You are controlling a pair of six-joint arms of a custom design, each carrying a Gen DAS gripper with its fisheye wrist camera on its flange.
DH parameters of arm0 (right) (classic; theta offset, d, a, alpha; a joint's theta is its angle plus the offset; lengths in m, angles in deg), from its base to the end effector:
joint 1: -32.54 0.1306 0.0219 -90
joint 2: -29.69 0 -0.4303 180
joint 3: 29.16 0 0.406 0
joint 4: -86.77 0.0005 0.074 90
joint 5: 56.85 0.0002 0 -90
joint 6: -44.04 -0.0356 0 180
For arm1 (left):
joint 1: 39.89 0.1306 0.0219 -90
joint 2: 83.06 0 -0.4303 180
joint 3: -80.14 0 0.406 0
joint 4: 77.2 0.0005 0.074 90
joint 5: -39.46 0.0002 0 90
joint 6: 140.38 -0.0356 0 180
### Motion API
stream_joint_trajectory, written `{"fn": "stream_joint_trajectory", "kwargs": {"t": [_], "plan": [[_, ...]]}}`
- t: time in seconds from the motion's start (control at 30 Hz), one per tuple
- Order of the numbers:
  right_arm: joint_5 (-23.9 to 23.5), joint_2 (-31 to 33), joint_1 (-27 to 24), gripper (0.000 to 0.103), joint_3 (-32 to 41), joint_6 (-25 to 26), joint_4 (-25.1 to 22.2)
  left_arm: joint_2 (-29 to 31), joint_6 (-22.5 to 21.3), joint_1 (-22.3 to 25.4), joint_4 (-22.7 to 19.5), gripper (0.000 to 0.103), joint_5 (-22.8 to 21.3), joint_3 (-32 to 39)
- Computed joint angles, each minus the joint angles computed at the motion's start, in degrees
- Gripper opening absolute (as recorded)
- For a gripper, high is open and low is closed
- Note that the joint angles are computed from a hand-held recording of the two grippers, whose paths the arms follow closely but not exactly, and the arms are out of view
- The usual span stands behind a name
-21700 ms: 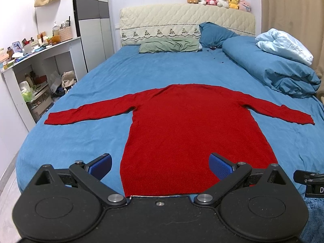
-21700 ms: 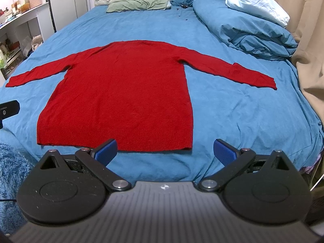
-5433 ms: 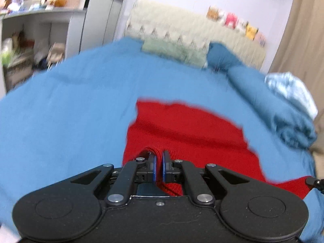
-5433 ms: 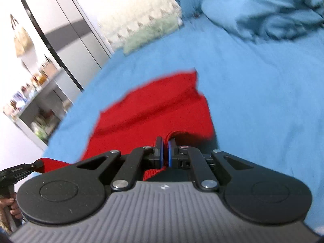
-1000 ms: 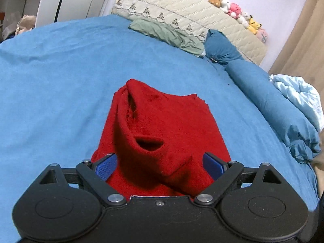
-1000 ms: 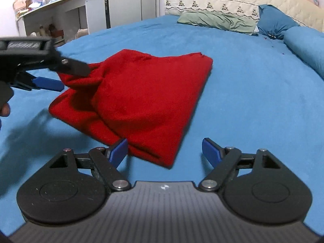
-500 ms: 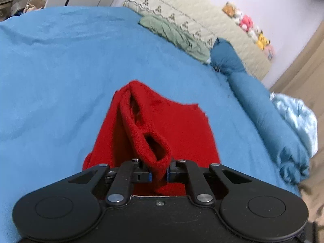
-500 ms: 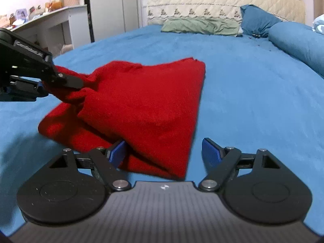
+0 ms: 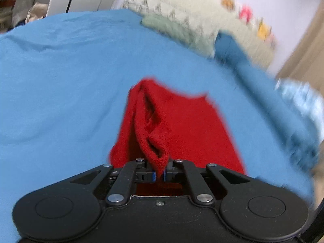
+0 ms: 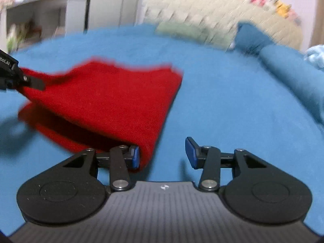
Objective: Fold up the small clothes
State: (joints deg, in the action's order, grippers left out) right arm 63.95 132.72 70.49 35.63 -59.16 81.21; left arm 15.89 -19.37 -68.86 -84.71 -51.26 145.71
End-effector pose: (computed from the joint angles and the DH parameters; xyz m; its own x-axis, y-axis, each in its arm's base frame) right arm 0.4162 0.3008 0.2260 -0.5854 -0.2078 -0.7836 -0.1059 0.9779 -0.1802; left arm 0.4467 -0.2474 0.2604 -0.7361 -0.1813 -0.6522 0.1129 0.9171 -0.3824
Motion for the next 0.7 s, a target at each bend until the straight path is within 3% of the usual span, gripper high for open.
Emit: {"fn": "stream_joint_trajectory", "kwargs": {"t": [0.03, 0.1, 0.17, 0.2, 0.27, 0.3, 0.4, 0.47, 0.7], "plan": [[-1.29, 0.69, -0.31, 0.059, 0.16, -0.49, -1.52, 1.24, -1.19, -0.57, -2.64, 0.012, -1.13, 0.64], [-1.59, 0.82, -0.3, 0.059, -1.39, -0.97, 1.17, 1.72, -1.65, -0.78, -2.28, 0.016, -1.92, 0.06], [-2.29, 0.6, -0.38, 0.06, -1.29, -2.33, 0.59, 1.03, -1.97, -1.12, -2.03, 0.023, -3.98, -0.08], [-2.86, 0.41, -0.54, 0.06, -1.2, -3.16, 0.13, 0.65, -2.9, -1.81, -2.08, 0.029, -6.82, -0.14], [-3.98, -0.04, -0.68, 0.061, -1.33, -3.94, -0.24, 0.56, -7.1, -3.55, -2.48, 0.029, -14.56, -0.01], [-4.63, -0.23, -0.7, 0.061, -1.42, -4.06, -0.38, 1.06, -8.94, -3.87, -3.01, 0.033, -16.2, 0.31], [-6.59, -1.76, -1.27, 0.068, -2.06, -3.74, -1.29, 2.58, -9.34, -3.65, -4.67, 0.035, -15.92, 0.96], [-7.65, -3.33, -1.64, 0.079, -3.13, -4.01, -1.78, 3.02, -8.99, -3.55, -5.06, 0.036, -15.91, 1.35], [-13.57, -10.75, -4.14, 0.084, -5.14, -4.14, -6.0, -0.23, -9.85, -3.18, -6.65, 0.037, -15.87, 2.09]]}}
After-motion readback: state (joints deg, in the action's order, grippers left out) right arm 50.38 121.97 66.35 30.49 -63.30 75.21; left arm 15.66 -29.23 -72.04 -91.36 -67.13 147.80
